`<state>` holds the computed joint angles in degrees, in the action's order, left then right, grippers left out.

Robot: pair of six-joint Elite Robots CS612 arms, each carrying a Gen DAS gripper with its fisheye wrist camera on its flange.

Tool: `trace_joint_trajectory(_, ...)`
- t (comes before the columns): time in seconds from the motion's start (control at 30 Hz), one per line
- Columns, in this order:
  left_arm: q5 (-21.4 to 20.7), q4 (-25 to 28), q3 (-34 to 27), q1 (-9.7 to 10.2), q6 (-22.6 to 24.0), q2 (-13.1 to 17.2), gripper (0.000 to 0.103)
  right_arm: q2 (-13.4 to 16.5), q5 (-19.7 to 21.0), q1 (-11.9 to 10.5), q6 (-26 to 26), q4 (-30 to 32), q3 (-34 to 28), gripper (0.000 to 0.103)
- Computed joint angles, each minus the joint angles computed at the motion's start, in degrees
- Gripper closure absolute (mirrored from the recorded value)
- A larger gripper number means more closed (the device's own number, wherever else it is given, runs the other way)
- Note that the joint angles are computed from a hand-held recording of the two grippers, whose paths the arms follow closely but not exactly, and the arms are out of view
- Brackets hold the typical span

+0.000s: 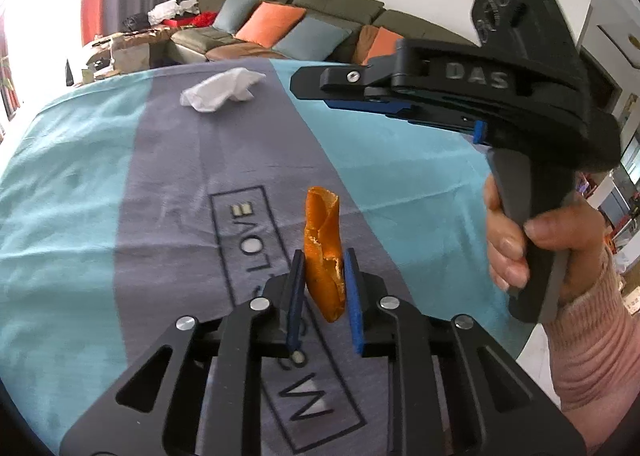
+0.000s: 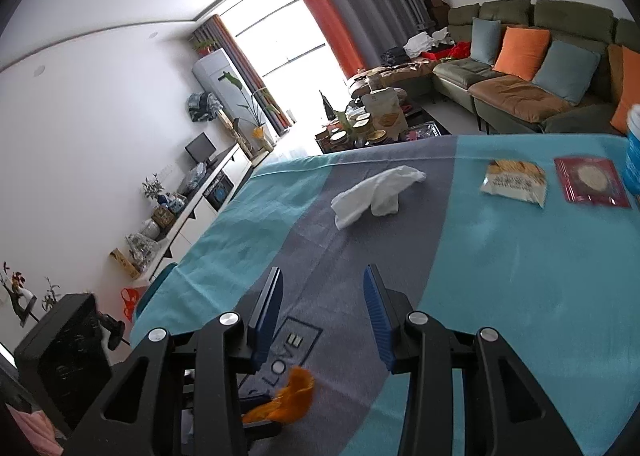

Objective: Collect trash
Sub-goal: 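Grasp the orange peel with the left gripper while the right gripper grasps the white tissue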

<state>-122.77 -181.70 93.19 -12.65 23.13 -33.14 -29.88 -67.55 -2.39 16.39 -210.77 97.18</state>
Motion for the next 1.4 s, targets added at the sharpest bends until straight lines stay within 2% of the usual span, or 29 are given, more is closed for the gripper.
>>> trace_joint_trajectory(0.23, 2.3, -4.2, -0.3, 1.61, -4.2, -0.1, 0.084, 0.7, -1.7, 0.3, -0.4, 6.7, -4.3, 0.064)
trace_joint_trajectory(0.5, 5.0, -6.5, -1.4, 3.56, -8.4, 0.2, 0.084, 2.2, -7.3, 1.2, -1.5, 14.2, -10.0, 0.063)
trace_joint_trajectory(0.53, 5.3, -6.5, -1.9, 3.79, -8.8, 0.3, 0.084, 2.4, -7.6, 1.3, -1.7, 15.0, -10.6, 0.062)
trace_joint_trajectory(0.63, 6.4, -7.0, -2.2, 4.31, -9.7, 0.5, 0.084, 3.0, -9.9, 1.8, -1.8, 16.9, -12.7, 0.050)
trace_joint_trajectory(0.93, 9.1, -7.0, -2.6, 5.79, -11.0, 0.7, 0.083, 4.7, -12.1, 2.4, -3.0, 23.3, -16.9, 0.050)
trace_joint_trajectory(1.03, 10.2, -7.2, -2.3, 6.06, -11.7, 0.6, 0.082, 4.8, -13.1, 2.6, -2.9, 23.6, -16.7, 0.055)
trace_joint_trajectory(1.1, 10.8, -7.1, -2.4, 6.12, -12.1, 0.7, 0.082, 4.7, -14.0, 2.6, -2.9, 23.4, -16.5, 0.068)
trace_joint_trajectory(1.2, 11.0, -6.6, -2.8, 6.15, -12.2, 0.8, 0.081, 4.5, -13.7, 2.3, -2.2, 23.0, -15.9, 0.080)
trace_joint_trajectory(1.3, 11.3, -6.4, -3.2, 6.14, -12.2, 1.0, 0.080, 4.3, -13.2, 2.2, -2.0, 21.6, -15.3, 0.087)
trace_joint_trajectory(1.4, 11.3, -6.6, -3.0, 6.13, -12.0, 1.0, 0.079, 4.1, -11.8, 2.1, -1.9, 20.1, -14.6, 0.088)
